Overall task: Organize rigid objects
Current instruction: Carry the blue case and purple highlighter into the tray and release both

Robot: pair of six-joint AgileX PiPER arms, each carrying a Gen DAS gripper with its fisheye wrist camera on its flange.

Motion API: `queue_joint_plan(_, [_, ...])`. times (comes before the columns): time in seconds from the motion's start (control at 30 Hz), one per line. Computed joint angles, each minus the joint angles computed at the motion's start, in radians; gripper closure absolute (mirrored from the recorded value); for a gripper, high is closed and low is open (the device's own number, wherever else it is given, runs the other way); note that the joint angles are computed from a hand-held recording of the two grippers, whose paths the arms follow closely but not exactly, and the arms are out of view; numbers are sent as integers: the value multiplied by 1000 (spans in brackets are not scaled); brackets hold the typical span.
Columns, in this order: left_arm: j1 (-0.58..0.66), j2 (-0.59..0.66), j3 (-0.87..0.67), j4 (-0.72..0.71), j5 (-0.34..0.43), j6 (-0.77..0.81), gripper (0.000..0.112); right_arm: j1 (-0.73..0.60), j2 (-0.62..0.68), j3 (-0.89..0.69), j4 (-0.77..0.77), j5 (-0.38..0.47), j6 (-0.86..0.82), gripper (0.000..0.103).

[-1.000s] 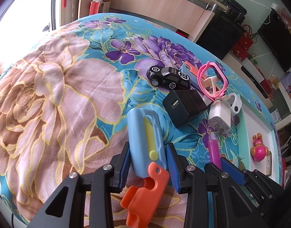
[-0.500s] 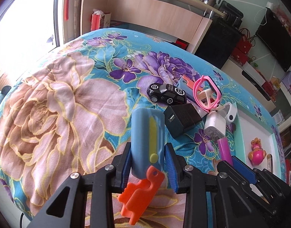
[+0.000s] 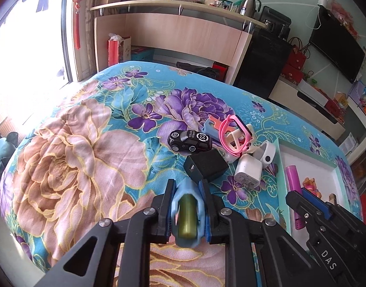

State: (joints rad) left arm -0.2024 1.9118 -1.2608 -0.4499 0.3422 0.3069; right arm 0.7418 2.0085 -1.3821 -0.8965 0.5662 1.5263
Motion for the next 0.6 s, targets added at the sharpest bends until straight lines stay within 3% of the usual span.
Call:
queue_joint_plan(0.23, [-48,-47,10,213,-13,-190,91,-20,-87,111,-116,-36,159,83])
queue_joint_plan(0.6, [-151,-153,-10,270,8,-226,91,-52,-280,329,-349,-8,476,83])
